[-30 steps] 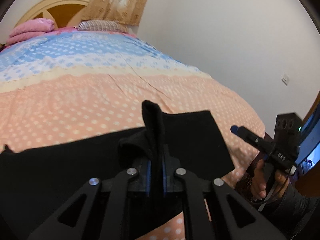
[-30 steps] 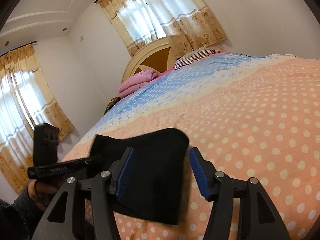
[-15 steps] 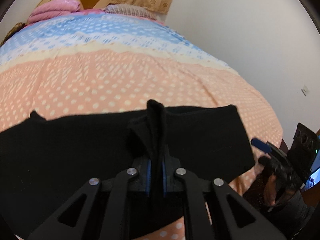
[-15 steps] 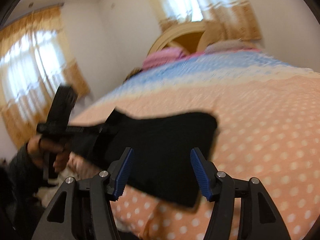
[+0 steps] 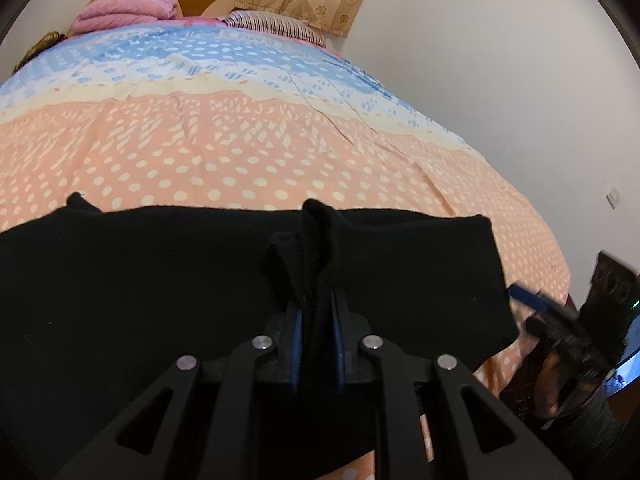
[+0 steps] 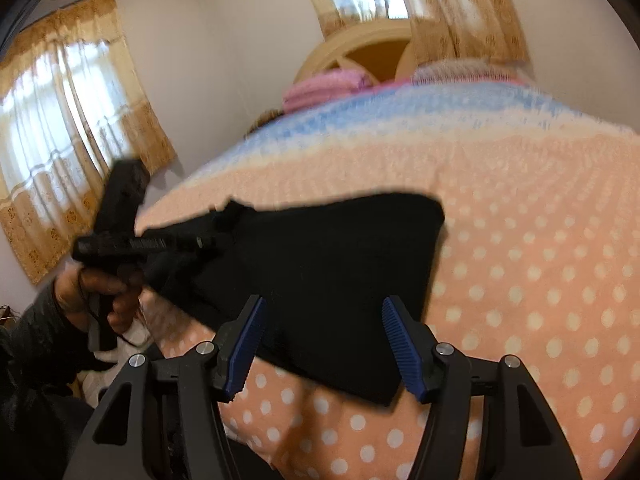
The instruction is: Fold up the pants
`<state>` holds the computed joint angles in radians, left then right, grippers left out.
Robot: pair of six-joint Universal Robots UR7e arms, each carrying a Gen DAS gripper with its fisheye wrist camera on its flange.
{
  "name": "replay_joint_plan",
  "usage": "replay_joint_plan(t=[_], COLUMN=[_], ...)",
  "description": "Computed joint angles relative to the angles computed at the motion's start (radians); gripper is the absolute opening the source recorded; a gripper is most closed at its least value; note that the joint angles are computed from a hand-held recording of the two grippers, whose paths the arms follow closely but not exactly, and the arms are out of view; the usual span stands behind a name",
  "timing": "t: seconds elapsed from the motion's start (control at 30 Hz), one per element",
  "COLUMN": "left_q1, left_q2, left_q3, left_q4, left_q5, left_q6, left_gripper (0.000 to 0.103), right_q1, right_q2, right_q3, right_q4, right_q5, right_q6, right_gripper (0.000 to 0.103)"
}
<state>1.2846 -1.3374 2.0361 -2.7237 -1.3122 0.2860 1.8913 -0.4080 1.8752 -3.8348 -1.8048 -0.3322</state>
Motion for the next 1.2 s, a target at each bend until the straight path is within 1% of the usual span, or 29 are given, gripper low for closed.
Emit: replay_joint_plan(t=[0.07, 0.1, 0.17, 0.27, 0.3, 0.37, 0.4, 0.43, 0.5, 0.53, 0.6, 0.63, 0.7, 0.77, 0.8, 0.83, 0.9, 0.93, 0.97, 1.0, 1.03, 1.07, 1.13, 1.2], left_q1=[0.0, -0.001, -0.004, -0.005, -0.002, -0.002, 0.0, 0.001, 0.006, 0.01, 0.019, 0.02, 0.023, 0.025, 0.03, 0.036, 0.053, 0.065, 0.078, 0.094, 0.11, 0.127, 0.164, 0.201], left_q2=[-0.004, -0.007, -0.012, -0.02, -0.023, -0.028, -0.033, -0.039, -0.051, -0.056, -0.063, -0.067, -0.082, -0.101, -0.114, -0.125, -0.146, -0.157, -0.164, -0.17, -0.175, -0.177, -0.18, -0.175], left_q3=[0.006, 0.01, 0.02, 0.034, 0.036, 0.042, 0.047, 0.052, 0.062, 0.064, 0.062, 0.061, 0.061, 0.064, 0.063, 0.061, 0.053, 0.047, 0.042, 0.033, 0.023, 0.015, -0.003, -0.021], left_q4=[-0.004, -0.009, -0.02, -0.034, -0.035, -0.038, -0.043, -0.047, -0.06, -0.064, -0.06, -0.06, -0.064, -0.081, -0.089, -0.095, -0.11, -0.116, -0.123, -0.127, -0.129, -0.134, -0.156, -0.215], left_q5=[0.001, 0.004, 0.011, 0.02, 0.018, 0.025, 0.021, 0.018, 0.012, 0.005, -0.003, 0.003, 0.014, 0.037, 0.048, 0.057, 0.084, 0.098, 0.111, 0.126, 0.14, 0.154, 0.183, 0.224], left_q6=[0.007, 0.014, 0.021, 0.042, 0.045, 0.052, 0.057, 0.06, 0.06, 0.056, 0.045, 0.042, 0.041, 0.048, 0.053, 0.058, 0.068, 0.073, 0.077, 0.08, 0.082, 0.085, 0.098, 0.121], left_gripper=[0.02, 0.021, 0.024, 0.026, 0.027, 0.029, 0.031, 0.032, 0.038, 0.039, 0.042, 0.043, 0.051, 0.056, 0.059, 0.06, 0.064, 0.065, 0.066, 0.067, 0.067, 0.067, 0.067, 0.067], right_q1=[0.008, 0.011, 0.002, -0.023, -0.033, -0.041, -0.036, -0.022, 0.002, 0.012, 0.029, 0.042, 0.064, 0.087, 0.096, 0.104, 0.111, 0.115, 0.117, 0.118, 0.117, 0.117, 0.124, 0.135], right_q2=[-0.004, 0.0, -0.002, -0.001, 0.005, 0.004, 0.001, -0.002, 0.002, 0.004, 0.011, 0.021, 0.048, 0.098, 0.118, 0.151, 0.19, 0.223, 0.249, 0.28, 0.301, 0.331, 0.349, 0.344], right_q3=[-0.023, -0.046, -0.082, -0.17, -0.189, -0.194, -0.188, -0.177, -0.168, -0.163, -0.164, -0.182, -0.238, -0.322, -0.352, -0.408, -0.475, -0.537, -0.587, -0.648, -0.685, -0.726, -0.732, -0.71], right_q4=[0.016, 0.023, 0.05, 0.241, 0.265, 0.276, 0.27, 0.244, 0.188, 0.16, 0.147, 0.173, 0.246, 0.318, 0.335, 0.373, 0.43, 0.492, 0.544, 0.621, 0.666, 0.693, 0.657, 0.637], right_q5=[-0.01, -0.022, -0.022, -0.082, -0.088, -0.075, -0.082, -0.107, -0.145, -0.142, -0.117, -0.102, -0.078, -0.048, -0.039, -0.019, 0.01, 0.017, 0.015, 0.005, -0.013, -0.036, -0.055, -0.07], right_q6=[-0.001, 0.0, 0.017, 0.123, 0.141, 0.142, 0.136, 0.129, 0.124, 0.115, 0.092, 0.074, 0.04, -0.02, -0.04, -0.064, -0.067, -0.064, -0.067, -0.067, -0.064, -0.067, -0.115, -0.144], right_gripper=[0.067, 0.067, 0.068, 0.069, 0.069, 0.069, 0.069, 0.069, 0.069, 0.069, 0.069, 0.069, 0.069, 0.069, 0.069, 0.069, 0.069, 0.069, 0.069, 0.069, 0.069, 0.072, 0.077, 0.078])
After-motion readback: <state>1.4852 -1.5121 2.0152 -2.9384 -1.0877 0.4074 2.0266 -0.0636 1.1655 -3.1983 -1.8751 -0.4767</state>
